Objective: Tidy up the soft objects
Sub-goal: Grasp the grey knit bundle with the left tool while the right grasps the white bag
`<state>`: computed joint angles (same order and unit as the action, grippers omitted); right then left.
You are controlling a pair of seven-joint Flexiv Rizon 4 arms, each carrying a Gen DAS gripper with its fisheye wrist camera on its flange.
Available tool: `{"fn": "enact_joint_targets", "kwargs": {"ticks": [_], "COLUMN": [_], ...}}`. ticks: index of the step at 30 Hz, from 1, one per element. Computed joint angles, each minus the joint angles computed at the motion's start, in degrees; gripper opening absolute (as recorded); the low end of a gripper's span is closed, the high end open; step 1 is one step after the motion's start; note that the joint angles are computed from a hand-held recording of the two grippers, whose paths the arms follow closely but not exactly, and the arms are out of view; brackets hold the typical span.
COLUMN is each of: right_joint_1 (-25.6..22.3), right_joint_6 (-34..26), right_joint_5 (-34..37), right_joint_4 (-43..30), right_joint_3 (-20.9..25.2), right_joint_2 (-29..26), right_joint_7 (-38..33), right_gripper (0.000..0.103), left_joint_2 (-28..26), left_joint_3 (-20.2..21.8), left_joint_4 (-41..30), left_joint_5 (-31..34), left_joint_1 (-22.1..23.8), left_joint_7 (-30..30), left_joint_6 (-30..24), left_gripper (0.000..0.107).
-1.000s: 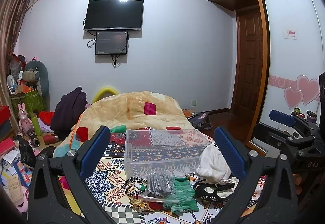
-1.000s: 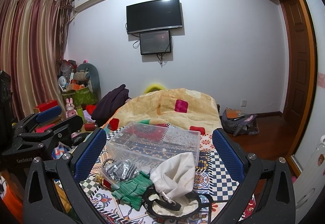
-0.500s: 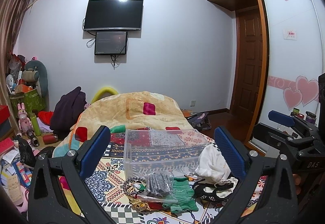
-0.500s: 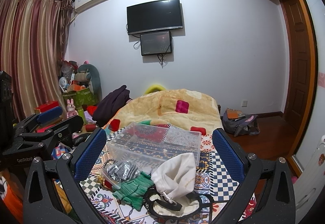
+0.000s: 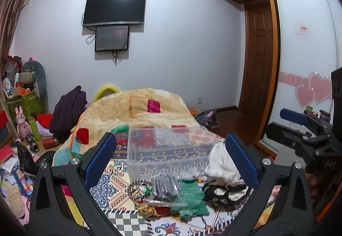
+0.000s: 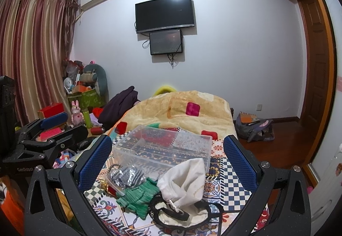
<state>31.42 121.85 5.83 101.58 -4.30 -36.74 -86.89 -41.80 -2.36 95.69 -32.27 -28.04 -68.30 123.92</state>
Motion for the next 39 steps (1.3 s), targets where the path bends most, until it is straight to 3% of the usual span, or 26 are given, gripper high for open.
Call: {"fn": "enact_joint_targets", "kwargs": {"ticks": [9,13,18,21,25,27,31,34,35,39], "right_joint_1": [-7.2,-9.7,-13.5,-16.3,-19.0,-20.5,-23.7,-23.1,-23.2,-22.9], "right_joint_6": [-9.3,-13.7,-19.1,-21.8,-25.6,-27.5,-31.7,-32.5,-32.3,-31.1], "right_joint_5": [-8.8,-12.7,-17.1,-19.3,-21.0,-21.1,-20.7,-19.1,-18.6,-17.3], "right_joint_4": [-2.4,-3.8,-5.8,-6.9,-9.4,-10.5,-12.5,-13.1,-13.0,-12.7], "right_joint_3": [5.1,6.5,9.8,13.0,16.4,18.6,23.5,23.3,23.5,23.3], "right_joint_2": [-2.5,-4.2,-6.0,-7.0,-8.7,-9.6,-11.0,-11.1,-11.0,-10.9], "right_joint_7": [7.0,10.6,14.2,15.2,15.6,15.3,12.9,11.9,11.4,10.3], "right_gripper": [0.103,0.093,0.081,0.075,0.07,0.068,0.048,0.036,0.029,0.017], "left_joint_2": [-2.6,-4.5,-5.4,-6.5,-8.2,-8.8,-9.7,-9.8,-9.7,-9.2], "left_joint_3": [5.5,9.3,4.1,1.7,1.8,0.7,-3.5,-5.1,-4.7,-4.0], "left_joint_4": [-1.2,-3.2,-5.1,-6.7,-9.6,-10.6,-11.5,-11.1,-11.0,-10.5], "left_joint_5": [-7.2,-9.0,-3.5,-0.4,2.0,3.3,5.8,8.2,8.9,11.7], "left_joint_1": [-3.3,-4.9,1.2,3.5,4.5,5.6,9.0,10.3,10.1,10.0], "left_joint_7": [3.8,2.9,-0.6,-2.0,-3.9,-4.7,-5.8,-7.0,-7.7,-10.4], "left_joint_6": [-8.5,-13.5,-18.6,-21.2,-26.5,-28.5,-30.8,-29.8,-29.6,-29.1], "left_gripper": [0.103,0.085,0.073,0.071,0.061,0.051,0.038,0.03,0.028,0.02]}}
